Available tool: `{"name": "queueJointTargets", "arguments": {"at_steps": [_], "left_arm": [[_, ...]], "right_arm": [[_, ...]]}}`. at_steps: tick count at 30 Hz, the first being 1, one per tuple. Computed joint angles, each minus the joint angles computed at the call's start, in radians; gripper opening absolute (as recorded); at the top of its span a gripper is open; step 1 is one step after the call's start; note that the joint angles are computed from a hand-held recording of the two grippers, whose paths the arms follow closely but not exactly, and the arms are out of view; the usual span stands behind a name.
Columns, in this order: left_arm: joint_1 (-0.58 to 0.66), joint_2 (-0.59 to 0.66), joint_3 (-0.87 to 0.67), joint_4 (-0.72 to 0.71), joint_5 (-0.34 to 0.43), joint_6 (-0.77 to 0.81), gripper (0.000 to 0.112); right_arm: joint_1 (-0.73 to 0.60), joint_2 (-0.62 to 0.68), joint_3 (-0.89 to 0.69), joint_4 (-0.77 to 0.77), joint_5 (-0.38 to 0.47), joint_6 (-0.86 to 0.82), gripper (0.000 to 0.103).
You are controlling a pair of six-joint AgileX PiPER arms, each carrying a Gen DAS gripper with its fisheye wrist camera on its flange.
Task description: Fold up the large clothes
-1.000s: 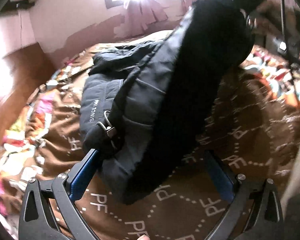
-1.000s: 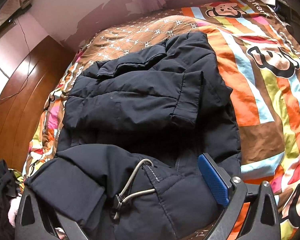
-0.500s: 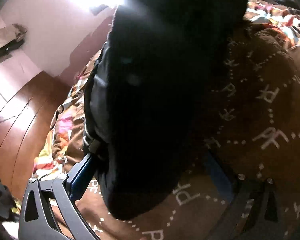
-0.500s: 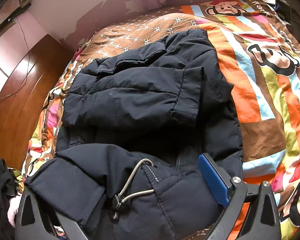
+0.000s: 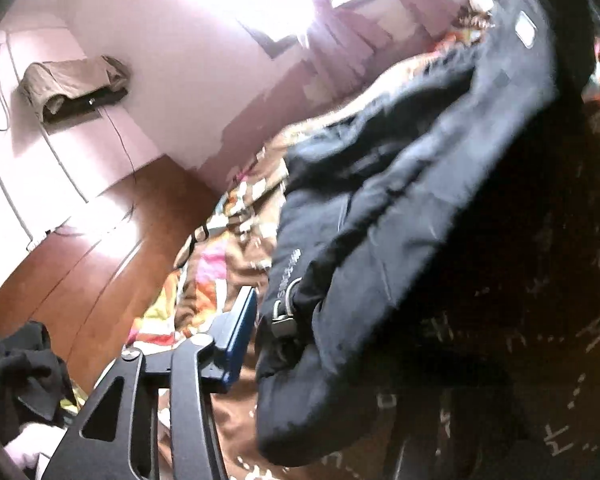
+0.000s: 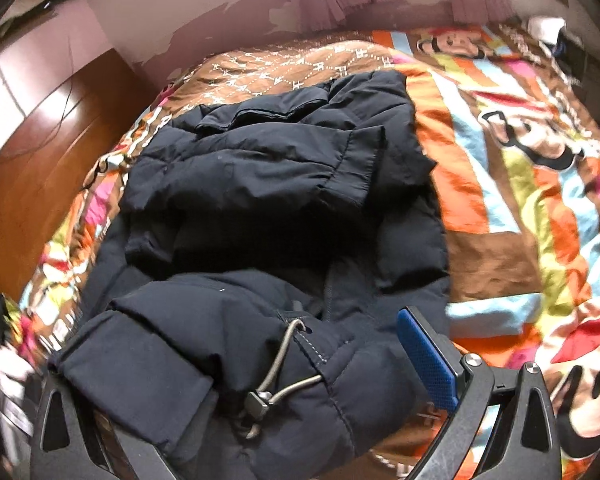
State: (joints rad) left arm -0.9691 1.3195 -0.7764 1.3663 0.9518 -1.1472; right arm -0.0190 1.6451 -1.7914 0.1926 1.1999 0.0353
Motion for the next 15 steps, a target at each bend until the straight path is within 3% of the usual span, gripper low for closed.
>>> {"name": "queueJointTargets", "arguments": {"at_steps": [1,8,10,15], "left_arm": [[-0.001,-0.015,-0.004,0.002,-0.008,0.009,0.034],[0.025,-0.084,-0.151,-0.099,-0.084,0.166,0.025],[0.087,-0.068,-0.246,-0.210,-0.139,0.302,0.023],[0.201,0.036,-0.541,-0.555,-0.134,0.639,0.020]], "right_arm": [[-0.001,-0.024,0.034,-0.009,-0.016,-0.012,0.102],[0.010,-0.230,0.353,-0.085,-0.165,-0.090,0.102],[0.040,-0.290,0.445,-0.138,-0.222,-0.086,0.102],[0.149,-0.435,0.656,-0.276,-0.358,-0.037,0.102]]}}
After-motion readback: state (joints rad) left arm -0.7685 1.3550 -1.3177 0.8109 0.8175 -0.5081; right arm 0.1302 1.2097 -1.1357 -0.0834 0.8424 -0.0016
